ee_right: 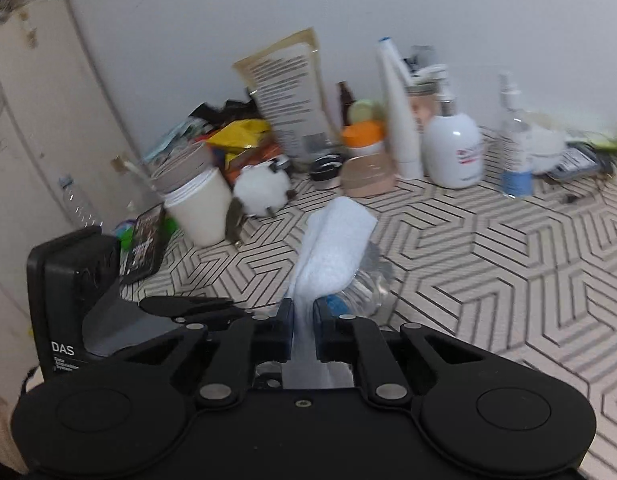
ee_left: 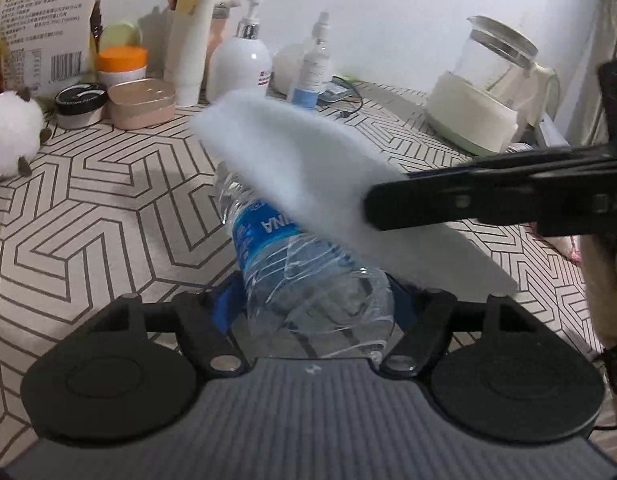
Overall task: Clean container
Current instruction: 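Lift the bottle with the left tool while the right tool drapes the wipe over it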
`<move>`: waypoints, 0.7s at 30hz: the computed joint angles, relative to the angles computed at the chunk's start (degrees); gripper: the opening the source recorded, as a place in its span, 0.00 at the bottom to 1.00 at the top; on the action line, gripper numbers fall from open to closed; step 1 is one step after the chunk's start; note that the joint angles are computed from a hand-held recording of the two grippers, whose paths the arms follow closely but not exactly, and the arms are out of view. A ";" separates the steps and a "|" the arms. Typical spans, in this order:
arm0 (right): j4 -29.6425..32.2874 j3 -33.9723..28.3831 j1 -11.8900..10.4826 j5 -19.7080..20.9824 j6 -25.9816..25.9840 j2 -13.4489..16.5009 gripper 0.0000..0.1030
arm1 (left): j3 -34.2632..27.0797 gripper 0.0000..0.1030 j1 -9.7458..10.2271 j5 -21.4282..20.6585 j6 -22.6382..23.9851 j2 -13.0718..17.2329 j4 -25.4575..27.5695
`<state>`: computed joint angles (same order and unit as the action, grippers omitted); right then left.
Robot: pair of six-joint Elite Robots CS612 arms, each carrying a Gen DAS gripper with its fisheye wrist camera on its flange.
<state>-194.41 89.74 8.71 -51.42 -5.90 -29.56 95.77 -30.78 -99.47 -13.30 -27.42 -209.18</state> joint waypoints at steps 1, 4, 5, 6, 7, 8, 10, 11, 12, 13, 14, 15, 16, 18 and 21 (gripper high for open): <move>0.49 -0.30 0.15 -0.17 -1.16 0.06 0.13 | -0.11 0.70 0.17 -0.52 -0.04 -0.03 0.31; 1.67 -1.50 0.28 -0.70 -1.93 0.59 0.17 | -0.44 0.74 0.95 -1.92 -0.86 -0.21 1.82; 1.42 -1.82 0.40 -1.54 -1.54 0.86 0.17 | -0.54 0.74 1.32 -2.66 -1.82 -0.19 2.04; 1.32 -2.22 0.58 -2.59 -0.73 1.18 0.20 | -0.67 0.74 1.71 -3.49 -2.92 -0.11 2.09; 1.01 -2.63 0.65 -2.82 0.62 1.55 0.24 | -0.77 0.75 1.98 -4.12 -3.67 0.01 1.88; 0.26 -3.03 0.60 -2.47 2.36 1.95 0.28 | -0.82 0.76 2.16 -4.54 -4.09 0.13 1.58; -2.13 -3.33 0.80 -4.18 6.15 2.30 0.46 | -0.81 0.76 2.32 -4.93 -4.39 0.24 1.26; -3.29 -3.24 1.02 -5.77 7.16 2.25 0.51 | -0.77 0.76 2.32 -4.87 -4.37 0.21 1.33; -3.91 -3.10 1.23 -7.09 7.34 2.06 0.56 | -0.74 0.76 2.33 -4.80 -4.40 0.16 1.45; -4.52 -2.93 1.44 -8.22 7.47 1.84 0.58 | -0.76 0.76 2.36 -4.86 -4.47 0.13 1.59; -5.30 -2.67 1.60 -9.09 7.87 1.64 0.59 | -0.81 0.76 2.41 -5.01 -4.57 0.12 1.76; -5.87 -2.42 1.75 -9.62 8.40 1.45 0.60 | -0.84 0.76 2.47 -5.16 -4.75 0.12 1.84; -5.99 -2.20 1.85 -9.65 8.92 1.27 0.60 | -0.86 0.76 2.49 -5.20 -4.83 0.13 1.85; -4.67 -1.96 1.97 -8.86 9.90 0.94 0.60 | -0.87 0.76 2.42 -5.02 -4.62 0.13 1.84; -1.53 -2.57 2.12 -8.12 13.54 1.09 0.58 | -0.77 0.75 2.01 -4.25 -2.22 0.13 1.87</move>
